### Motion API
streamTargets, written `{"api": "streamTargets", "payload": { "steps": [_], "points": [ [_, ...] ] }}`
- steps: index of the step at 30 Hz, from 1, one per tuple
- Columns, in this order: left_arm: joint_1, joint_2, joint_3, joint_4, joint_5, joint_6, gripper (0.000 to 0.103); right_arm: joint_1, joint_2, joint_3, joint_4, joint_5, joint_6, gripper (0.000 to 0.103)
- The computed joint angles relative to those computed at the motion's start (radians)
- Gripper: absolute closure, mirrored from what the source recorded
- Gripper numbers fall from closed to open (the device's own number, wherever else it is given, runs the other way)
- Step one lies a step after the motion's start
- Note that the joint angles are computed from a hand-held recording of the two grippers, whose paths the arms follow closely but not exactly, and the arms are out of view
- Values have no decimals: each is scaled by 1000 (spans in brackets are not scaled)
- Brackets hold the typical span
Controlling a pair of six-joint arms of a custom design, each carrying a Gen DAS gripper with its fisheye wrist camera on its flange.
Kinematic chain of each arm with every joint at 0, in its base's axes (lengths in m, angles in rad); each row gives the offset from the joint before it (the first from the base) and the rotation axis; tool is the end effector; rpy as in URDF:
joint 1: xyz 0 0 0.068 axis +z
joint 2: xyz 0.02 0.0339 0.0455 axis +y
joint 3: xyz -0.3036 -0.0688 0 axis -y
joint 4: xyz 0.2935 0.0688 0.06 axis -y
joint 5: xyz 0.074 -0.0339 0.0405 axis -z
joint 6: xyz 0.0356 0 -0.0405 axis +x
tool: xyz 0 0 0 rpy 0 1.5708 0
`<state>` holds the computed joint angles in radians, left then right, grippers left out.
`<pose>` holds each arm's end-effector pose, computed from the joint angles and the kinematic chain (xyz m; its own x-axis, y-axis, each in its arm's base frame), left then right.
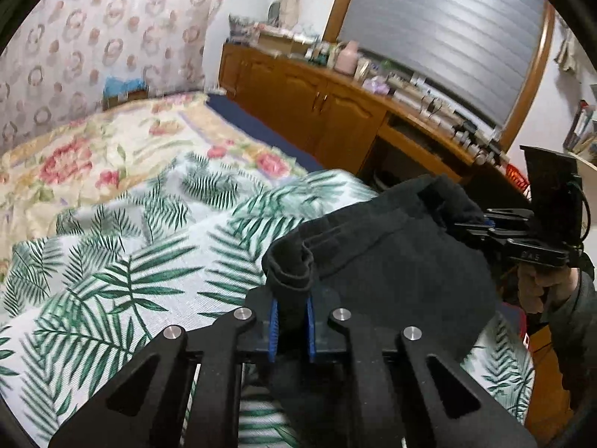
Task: Fold small clothes
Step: 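Grasp the folded shirt with the left gripper while the right gripper grasps it too, then lift the folded shirt with both grippers and carry it beside the yellow pillow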
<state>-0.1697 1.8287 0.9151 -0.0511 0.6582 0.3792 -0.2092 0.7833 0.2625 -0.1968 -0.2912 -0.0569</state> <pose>0.3733 -0.0861 0.1274 -0.5759 0.3958 -0.7153 0.7430 0.6183 -0.2561 0.1692 -0.0255 0.1626 -0.6415 0.0805 -0.7629 -0.0492 0.9881 0.1456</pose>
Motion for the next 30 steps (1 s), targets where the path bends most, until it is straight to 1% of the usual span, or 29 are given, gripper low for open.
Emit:
{"api": "streamTargets", "payload": {
  "steps": [3, 8, 12, 14, 15, 17, 19, 22, 24, 26, 27, 28, 30],
  "points": [
    [19, -104, -64, 21, 31, -11, 91, 28, -140, -8, -64, 24, 4, 87],
    [76, -273, -153, 38, 64, -21, 92, 159, -322, 5, -156, 126, 12, 88],
    [166, -399, -204, 30, 119, -19, 92, 315, -348, 35, -161, 252, 21, 88],
    [230, -452, -221, 19, 146, -6, 92, 381, -346, 41, -147, 294, 23, 88],
    [274, -482, -232, 13, 167, 4, 92, 438, -327, 54, -130, 334, 29, 88],
    [362, -521, -238, -18, 216, 32, 92, 487, -273, 59, -65, 351, 10, 88],
    [458, -549, -236, -53, 255, 69, 92, 596, -195, 87, -3, 417, 3, 88],
    [609, -560, -213, -104, 313, 126, 92, 687, -50, 139, 104, 440, -30, 88],
    [720, -554, -189, -118, 347, 150, 92, 713, 67, 191, 179, 423, -67, 88],
    [795, -541, -173, -112, 364, 159, 92, 741, 187, 260, 239, 410, -108, 88],
    [840, -529, -163, -107, 372, 160, 92, 761, 246, 303, 259, 393, -136, 88],
    [885, -515, -154, -97, 378, 158, 92, 731, 321, 349, 288, 361, -165, 88],
    [953, -488, -147, -68, 385, 145, 92, 740, 439, 445, 307, 325, -215, 88]
  ]
}}
